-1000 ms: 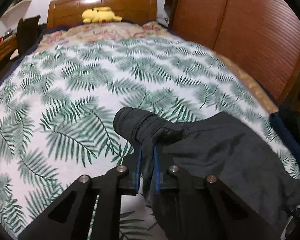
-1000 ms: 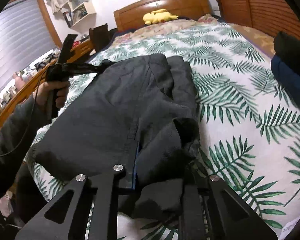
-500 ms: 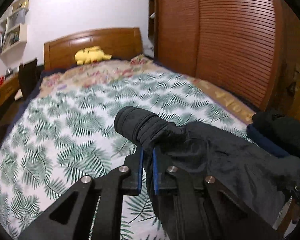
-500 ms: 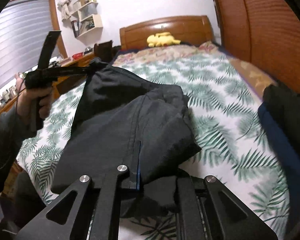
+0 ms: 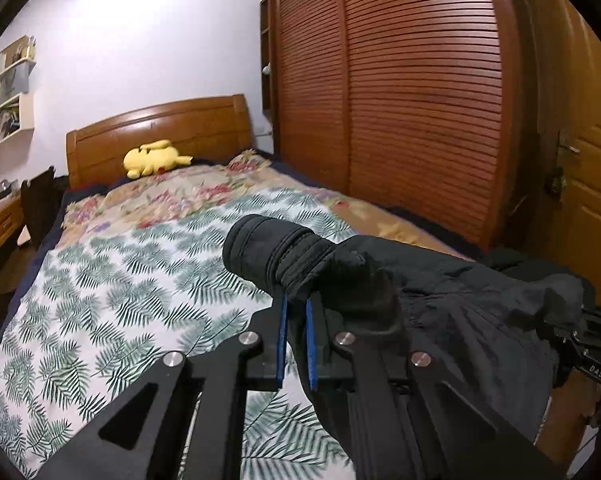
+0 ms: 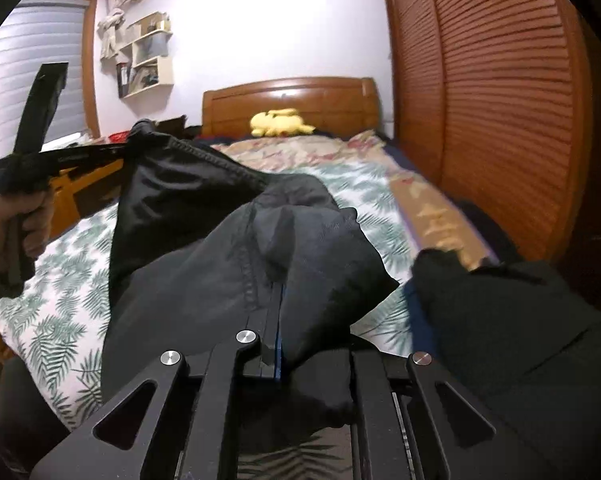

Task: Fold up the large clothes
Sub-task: 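Lift the folded jacket with both tools and carry it onto the clothes stack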

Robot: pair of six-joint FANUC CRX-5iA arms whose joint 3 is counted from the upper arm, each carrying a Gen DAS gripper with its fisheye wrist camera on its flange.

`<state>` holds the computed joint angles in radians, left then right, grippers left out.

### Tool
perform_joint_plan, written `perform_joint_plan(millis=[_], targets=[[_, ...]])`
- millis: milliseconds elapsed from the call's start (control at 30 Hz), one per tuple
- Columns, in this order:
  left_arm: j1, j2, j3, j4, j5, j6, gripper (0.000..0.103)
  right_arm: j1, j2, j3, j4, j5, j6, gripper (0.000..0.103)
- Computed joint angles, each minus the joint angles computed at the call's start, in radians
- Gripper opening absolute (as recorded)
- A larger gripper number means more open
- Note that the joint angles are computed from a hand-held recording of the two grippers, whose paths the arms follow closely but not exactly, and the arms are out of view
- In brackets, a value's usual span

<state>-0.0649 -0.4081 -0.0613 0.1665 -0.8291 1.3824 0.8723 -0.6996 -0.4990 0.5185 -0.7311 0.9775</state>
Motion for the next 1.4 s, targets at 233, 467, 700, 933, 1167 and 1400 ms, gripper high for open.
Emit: perform_joint_plan(millis=[233,467,700,933,1167,1400], targets=[[-0.184,0.116,0.213,-0.184,-0.035,0.132,0.005,-0.054,-0.046,0.027,0.061,-0.021,0.032,0.006],[-0.367,0.282,0.452,-0.295,-0.062,0.232,0.005,-0.209,-0.079,0.090,0.046,-0.024,0.126,0.006],[-0.494,0.459,0.634,-0.301,-0.071,0.260,0.005,-0.475,-0.085,0.159,-0.104,-0.012,0.293,0.006],[-0.545,0.647,0.748,-0.293,-0.148,0.265,0.006,-0.843,0.028,0.262,-0.483,-0.091,0.596,0.007],[-0.553,0.699,0.764,-0.349,-0.173,0.294,0.007,-0.863,0.037,0.174,-0.425,-0.097,0.572,0.016],[-0.523,0.620,0.633,-0.308,-0.134,0.261,0.011,-0.997,0.116,0.291,-0.620,-0.213,0.691,0.041]])
